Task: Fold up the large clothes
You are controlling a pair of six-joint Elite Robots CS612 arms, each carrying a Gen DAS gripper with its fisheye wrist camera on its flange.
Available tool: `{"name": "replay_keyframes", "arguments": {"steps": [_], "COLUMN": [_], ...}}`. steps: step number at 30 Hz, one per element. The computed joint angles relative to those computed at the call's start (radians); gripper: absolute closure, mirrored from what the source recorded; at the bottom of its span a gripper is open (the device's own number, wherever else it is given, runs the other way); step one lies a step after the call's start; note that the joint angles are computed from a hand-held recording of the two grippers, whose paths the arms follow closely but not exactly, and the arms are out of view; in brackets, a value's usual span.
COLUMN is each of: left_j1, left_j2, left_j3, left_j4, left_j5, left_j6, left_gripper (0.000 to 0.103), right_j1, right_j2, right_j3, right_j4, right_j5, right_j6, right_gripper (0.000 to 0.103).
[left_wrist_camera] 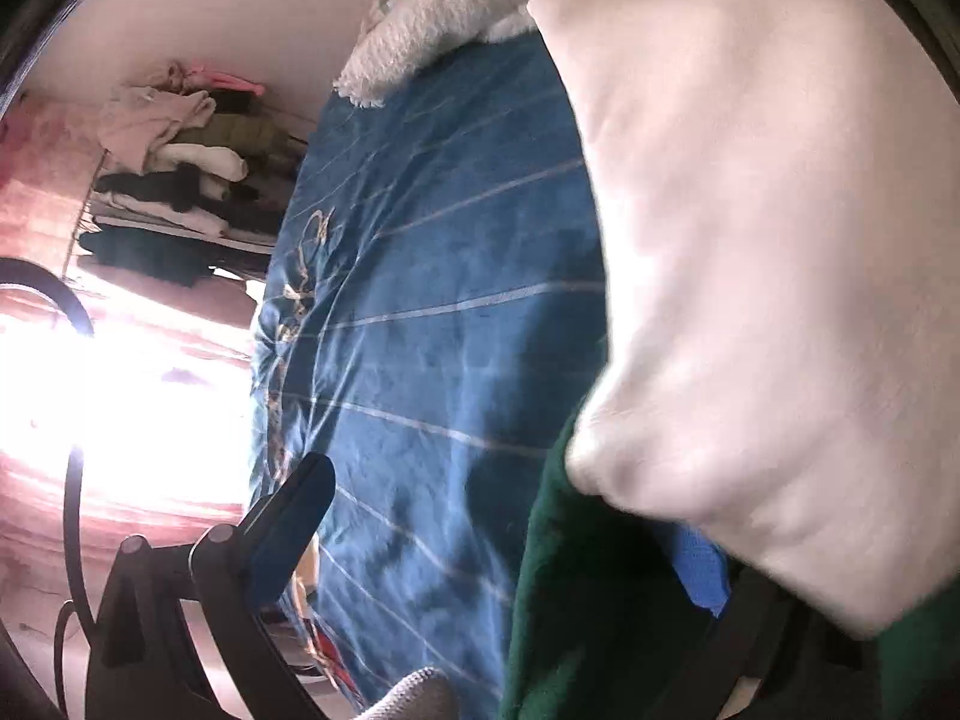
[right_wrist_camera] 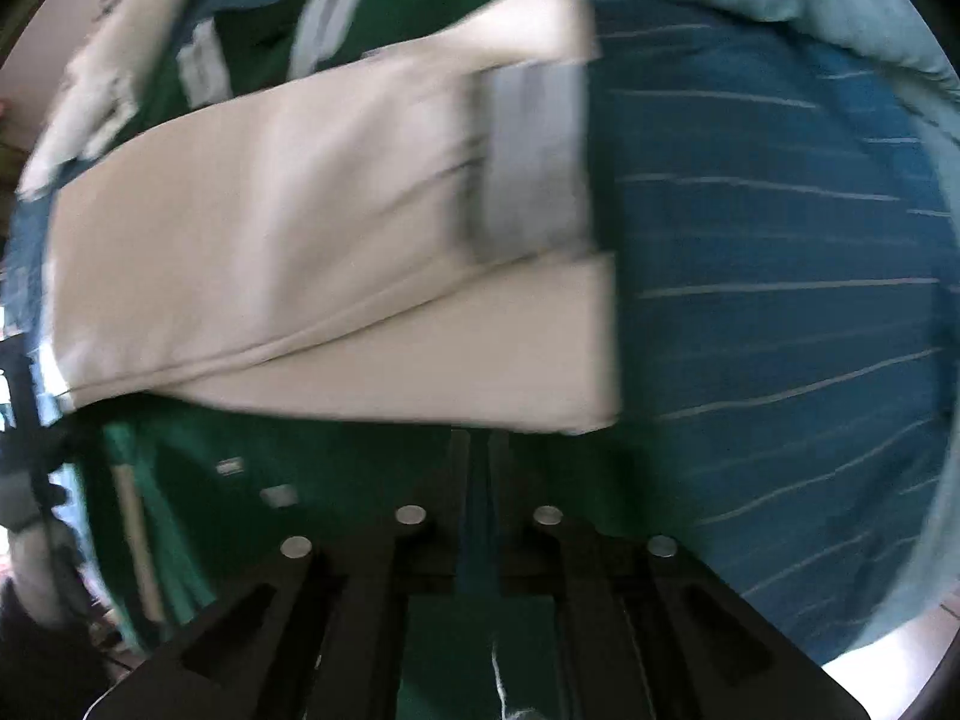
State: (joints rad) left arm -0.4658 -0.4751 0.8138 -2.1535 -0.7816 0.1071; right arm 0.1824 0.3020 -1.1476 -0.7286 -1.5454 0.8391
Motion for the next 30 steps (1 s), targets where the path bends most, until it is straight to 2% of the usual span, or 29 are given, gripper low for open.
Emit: {"name": "replay_keyframes", "arguments": {"steps": [1,2,4,6,9,12,15,18,22,23,24,26,28,30], "left_j1": [0.002,0.006,0.008,0.011,0.021,0.017,0.016,0.014,0.015,0.016,0.016,0.016,0.016,0.017], "left_j2": [0.006,0.013,0.016,0.027,0.046,0.05,0.049,0.045,0.047,0.048,0.048,0.047,0.049,0.046], "left_j3": [-0.008,-0.025,-0.039,-0.063,-0.102,-0.111,-0.109,-0.102,-0.109,-0.111,-0.11,-0.108,-0.115,-0.127], "left_j4": [0.013,0.048,0.071,0.081,0.093,0.09,0.087,0.088,0.097,0.096,0.094,0.092,0.109,0.149], "left_j5": [0.004,-0.005,-0.011,-0.013,-0.032,-0.033,-0.03,-0.024,-0.029,-0.03,-0.03,-0.031,-0.032,-0.045], "left_j6": [-0.02,-0.065,-0.1,-0.101,-0.096,-0.083,-0.075,-0.088,-0.098,-0.095,-0.091,-0.084,-0.097,-0.124], "left_gripper": [0.0,0.0,0.0,0.0,0.0,0.0,0.0,0.0,0.0,0.0,0.0,0.0,0.0,0.0], "right_j1": [-0.009,-0.016,-0.026,-0.029,-0.034,-0.037,-0.026,-0.022,-0.049,-0.068,-0.083,-0.124,-0.136,-0.133], "right_j2": [0.008,0.013,0.021,0.021,0.025,0.021,0.011,0.026,0.067,0.091,0.113,0.169,0.176,0.148], "right_j3": [-0.017,-0.025,-0.038,-0.037,-0.03,-0.008,0.035,0.015,-0.101,-0.154,-0.19,-0.278,-0.29,-0.258], "right_j4": [0.014,0.026,0.025,0.027,0.032,0.09,0.131,0.117,0.094,0.109,0.108,0.112,0.113,0.125], "right_j5": [-0.005,-0.007,0.004,-0.004,0.023,0.053,0.015,-0.098,-0.19,-0.178,-0.136,-0.018,0.023,0.014], "right_j6": [-0.004,-0.009,-0.021,-0.039,-0.085,-0.203,-0.263,-0.223,-0.069,-0.007,0.035,0.136,0.171,0.134], "right_gripper": [0.076,0.056,0.04,0.04,0.04,0.04,0.04,0.042,0.043,0.043,0.043,0.043,0.043,0.043]}}
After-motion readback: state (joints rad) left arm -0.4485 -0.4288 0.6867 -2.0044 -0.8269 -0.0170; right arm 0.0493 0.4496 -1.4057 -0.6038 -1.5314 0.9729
